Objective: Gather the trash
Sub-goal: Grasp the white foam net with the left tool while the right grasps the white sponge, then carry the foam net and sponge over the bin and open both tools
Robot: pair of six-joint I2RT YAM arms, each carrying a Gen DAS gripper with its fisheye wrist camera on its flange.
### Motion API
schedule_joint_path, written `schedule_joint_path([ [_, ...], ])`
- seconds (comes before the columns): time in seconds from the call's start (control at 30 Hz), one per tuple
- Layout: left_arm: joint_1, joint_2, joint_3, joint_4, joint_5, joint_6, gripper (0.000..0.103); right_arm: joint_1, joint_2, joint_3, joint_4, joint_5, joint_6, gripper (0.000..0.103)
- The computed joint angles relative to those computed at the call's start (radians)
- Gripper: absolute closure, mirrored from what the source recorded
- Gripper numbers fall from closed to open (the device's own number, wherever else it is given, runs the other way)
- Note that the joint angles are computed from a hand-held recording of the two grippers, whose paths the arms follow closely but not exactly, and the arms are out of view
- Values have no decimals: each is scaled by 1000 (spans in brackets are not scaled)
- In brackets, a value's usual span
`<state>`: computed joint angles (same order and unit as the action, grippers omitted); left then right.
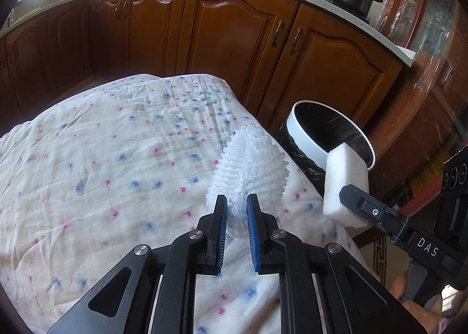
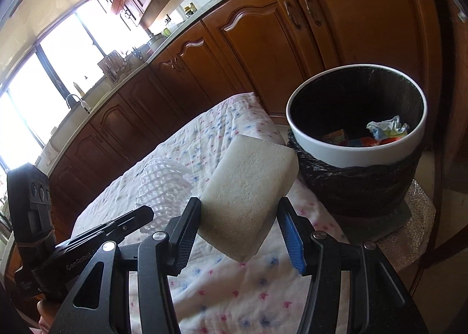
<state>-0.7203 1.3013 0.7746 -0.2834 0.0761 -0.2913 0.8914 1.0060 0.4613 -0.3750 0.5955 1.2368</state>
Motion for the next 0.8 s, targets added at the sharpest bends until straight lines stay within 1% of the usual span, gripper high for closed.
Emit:
schedule_joint_path([
  [0.23,-62,44,45,2,-26,-14,91,20,-135,-31,-130,47,53,49],
  [0.5,-121,111,101,17,-55,-22,91,0,-269,-48,-245,65,54,48],
  [0.8,-158,185,169,22,-65,-24,91,-39,-361,-64,-309,62,27,48],
])
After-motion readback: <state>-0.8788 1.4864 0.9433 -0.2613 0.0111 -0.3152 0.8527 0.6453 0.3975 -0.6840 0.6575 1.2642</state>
